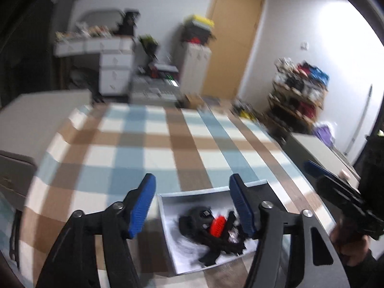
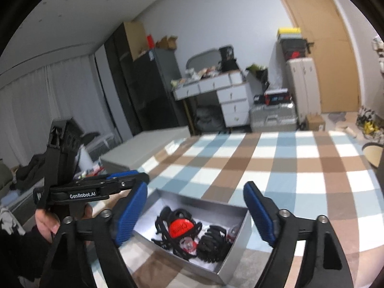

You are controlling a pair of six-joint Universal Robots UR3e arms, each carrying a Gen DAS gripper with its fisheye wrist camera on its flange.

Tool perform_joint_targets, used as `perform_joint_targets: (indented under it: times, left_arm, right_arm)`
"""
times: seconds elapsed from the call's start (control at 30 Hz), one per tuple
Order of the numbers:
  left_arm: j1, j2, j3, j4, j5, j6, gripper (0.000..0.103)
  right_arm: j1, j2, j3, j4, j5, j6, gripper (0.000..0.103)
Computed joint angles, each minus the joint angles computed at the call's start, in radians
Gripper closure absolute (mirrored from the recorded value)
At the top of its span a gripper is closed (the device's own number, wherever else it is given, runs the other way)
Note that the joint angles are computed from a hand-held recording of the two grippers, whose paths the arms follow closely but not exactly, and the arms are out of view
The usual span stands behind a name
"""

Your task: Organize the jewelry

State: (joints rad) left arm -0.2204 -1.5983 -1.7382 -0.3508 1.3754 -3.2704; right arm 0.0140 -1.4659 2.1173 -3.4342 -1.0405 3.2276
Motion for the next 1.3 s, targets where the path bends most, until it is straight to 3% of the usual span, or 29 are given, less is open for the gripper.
perform_joint_targets:
  times: [0.03,0.13,0.17,0.23,0.3,0.47,0.6,1.13,1.3]
  left_arm:
    - [-0.013,0.006,-0.021,0.050,0.041,-0.014,0.021]
    - [-0.066,0.015,-0.085,0.219,0.195,-0.064,0.002]
    - [-0.100,0.012,-0.099,0.269,0.277,-0.081,0.001]
    - [-0.129,0.006,-0.110,0.312,0.347,-0.085,0.001]
    - [-0.131,0.013,-0.133,0.349,0.346,-0.080,0.001]
    - [-0.209,-0.024,-0.139,0.440,0.487,-0.033,0.001]
    - [-0.252,-0.068,-0.145,0.518,0.570,0.022,0.001]
    - [-0.316,-0.186,-0.206,0.704,0.711,0.063,0.001]
    - [-0.293,-0.156,-0.190,0.588,0.637,0.047,0.001]
  right_arm:
    - [0.005,-0.009,0.014,-0.032,-0.015,0.016,0.009]
    - [0.025,-0.033,0.052,-0.127,-0.062,0.051,0.000]
    - [0.035,-0.038,0.061,-0.150,-0.085,0.056,0.000]
    - [0.064,-0.047,0.069,-0.185,-0.137,0.051,0.000]
    - [0.092,-0.053,0.074,-0.205,-0.181,0.045,0.000]
    - [0.165,-0.054,0.091,-0.273,-0.292,0.015,0.000]
    - [0.227,-0.008,0.114,-0.406,-0.403,-0.015,0.000]
    - [0.345,0.157,0.136,-0.521,-0.647,-0.066,0.000]
    - [0.348,0.145,0.116,-0.433,-0.660,-0.067,0.000]
